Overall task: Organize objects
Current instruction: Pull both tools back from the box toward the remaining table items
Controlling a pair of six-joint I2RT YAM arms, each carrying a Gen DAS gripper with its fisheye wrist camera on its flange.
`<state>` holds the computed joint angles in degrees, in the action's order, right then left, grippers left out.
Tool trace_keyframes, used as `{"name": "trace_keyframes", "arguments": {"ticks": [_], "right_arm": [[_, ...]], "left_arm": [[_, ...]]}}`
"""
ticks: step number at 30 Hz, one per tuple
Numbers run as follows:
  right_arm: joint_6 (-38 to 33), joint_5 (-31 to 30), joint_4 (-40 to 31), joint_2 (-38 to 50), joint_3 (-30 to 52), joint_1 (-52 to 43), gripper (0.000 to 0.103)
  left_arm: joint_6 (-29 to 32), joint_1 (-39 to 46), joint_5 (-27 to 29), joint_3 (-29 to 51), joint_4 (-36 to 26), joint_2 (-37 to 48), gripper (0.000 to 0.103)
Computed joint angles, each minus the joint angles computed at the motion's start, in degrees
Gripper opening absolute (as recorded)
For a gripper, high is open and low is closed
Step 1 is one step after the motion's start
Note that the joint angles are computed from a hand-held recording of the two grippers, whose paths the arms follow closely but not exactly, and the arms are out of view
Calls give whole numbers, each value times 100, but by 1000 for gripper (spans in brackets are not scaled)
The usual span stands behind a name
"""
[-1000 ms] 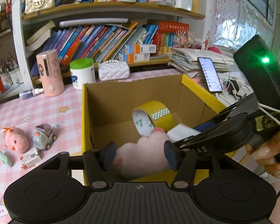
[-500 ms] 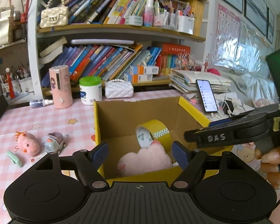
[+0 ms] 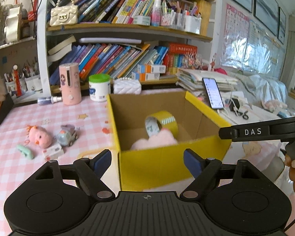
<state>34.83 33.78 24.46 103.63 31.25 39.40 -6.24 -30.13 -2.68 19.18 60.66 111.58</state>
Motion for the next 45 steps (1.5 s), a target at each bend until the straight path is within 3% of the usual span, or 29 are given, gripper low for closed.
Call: {"name": "trace_keyframes", "arguments": {"ticks": [9,18,32,45], "right_arm": [[1764,371,-1218,753,454,1070,67],[2638,221,-2075,1376,1134,1818,71],[3049,19,-2813,1960,2086,2496,77],[2917,-146,-3289,2457,3073,2860,80]], "left_arm": [[162,359,0,-488,32,167,84],[433,828,187,-985,304,375,86],[1154,1934,765,-1570,723,570,89],[1985,3398,1468,-1884,912,704,90]]}}
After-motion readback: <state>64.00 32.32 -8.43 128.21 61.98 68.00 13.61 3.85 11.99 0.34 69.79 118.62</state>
